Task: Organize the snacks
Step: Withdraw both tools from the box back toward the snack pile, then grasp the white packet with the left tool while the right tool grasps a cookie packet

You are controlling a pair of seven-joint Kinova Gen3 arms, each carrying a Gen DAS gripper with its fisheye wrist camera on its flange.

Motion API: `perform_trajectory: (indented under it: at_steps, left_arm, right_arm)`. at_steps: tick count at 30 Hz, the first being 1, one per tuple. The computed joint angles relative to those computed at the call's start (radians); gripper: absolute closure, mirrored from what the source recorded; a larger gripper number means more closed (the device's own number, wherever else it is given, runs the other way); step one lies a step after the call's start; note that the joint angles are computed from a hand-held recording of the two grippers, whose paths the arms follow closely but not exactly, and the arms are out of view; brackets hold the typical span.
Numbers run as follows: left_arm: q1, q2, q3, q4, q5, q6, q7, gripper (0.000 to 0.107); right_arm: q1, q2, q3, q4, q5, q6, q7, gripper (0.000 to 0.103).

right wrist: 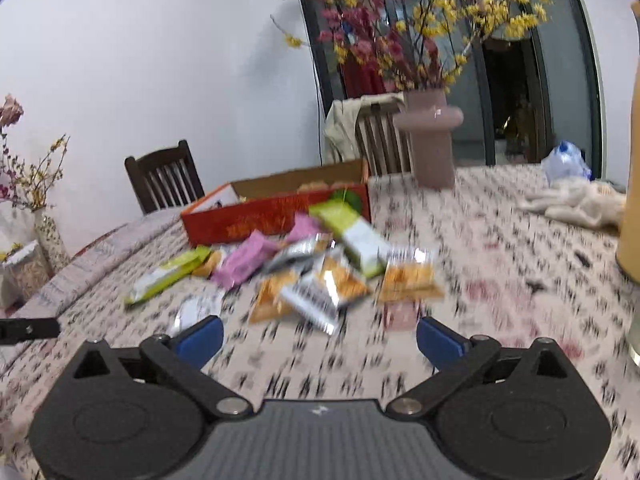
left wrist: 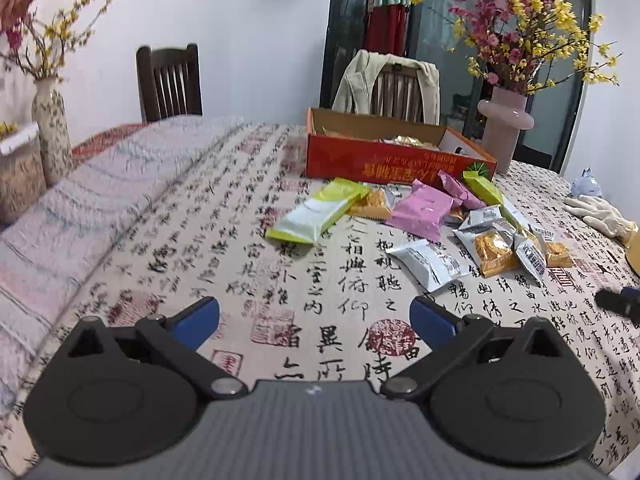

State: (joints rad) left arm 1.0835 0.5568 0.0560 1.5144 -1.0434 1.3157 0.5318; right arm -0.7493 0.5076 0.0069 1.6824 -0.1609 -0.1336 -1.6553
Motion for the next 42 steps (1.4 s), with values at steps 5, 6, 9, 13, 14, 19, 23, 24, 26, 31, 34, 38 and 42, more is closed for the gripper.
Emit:
perform_trajectory:
  at_steps: [5,6,9,13,14,19,23,24,26,31,34,38,42]
  left_arm:
    - [-0.04,0.002,0.001,-0.002,-0.014,-0.088,-0.028,0.004]
    - [-0.051,0.0,0.0,0.0,-0.019,-0.121,-0.041,0.005]
    - [-0.092,0.015,-0.007,-0.023,-0.03,-0.227,-0.112,0.011]
    - [-0.127,0.067,-0.038,-0.092,-0.016,-0.314,-0.229,0.028]
    - [-0.141,0.076,-0.044,-0.106,-0.001,-0.339,-0.251,0.029]
    - [-0.198,0.095,-0.089,-0.128,0.056,-0.474,-0.31,0.03]
    - [-0.239,0.105,-0.117,-0.134,0.116,-0.569,-0.349,0.03]
    - [-0.232,0.108,-0.136,-0.131,0.118,-0.588,-0.348,0.031]
    - [-0.217,0.114,-0.169,-0.128,0.119,-0.612,-0.358,0.038]
    - [-0.18,0.11,-0.244,-0.09,0.107,-0.692,-0.325,0.068]
    - [-0.172,0.106,-0.26,-0.08,0.111,-0.712,-0.324,0.069]
    - [-0.167,0.102,-0.259,-0.085,0.131,-0.699,-0.35,0.069]
    - [-0.141,0.093,-0.277,-0.073,0.119,-0.691,-0.329,0.069]
  right_arm:
    - [-0.03,0.006,0.031,0.01,-0.002,0.012,0.024,0.0]
    - [-0.01,0.011,0.008,0.003,0.002,0.014,0.018,0.0]
    - [0.006,0.029,-0.005,-0.035,0.017,0.058,0.013,0.002]
    - [0.001,0.051,0.013,-0.089,0.039,0.113,-0.007,0.009]
    - [0.002,0.057,0.015,-0.101,0.045,0.123,-0.015,0.011]
    - [0.03,0.09,0.006,-0.184,0.072,0.195,-0.064,0.018]
    - [0.088,0.133,-0.055,-0.277,0.096,0.257,-0.094,0.023]
    - [0.11,0.147,-0.081,-0.306,0.099,0.275,-0.096,0.023]
    - [0.16,0.181,-0.147,-0.368,0.097,0.316,-0.092,0.024]
    - [0.21,0.278,-0.235,-0.54,0.072,0.408,-0.066,0.028]
    - [0.175,0.327,-0.199,-0.638,0.068,0.465,-0.079,0.037]
    - [0.1,0.357,-0.091,-0.707,0.103,0.51,-0.159,0.047]
    - [0.107,0.352,-0.092,-0.696,0.113,0.513,-0.194,0.046]
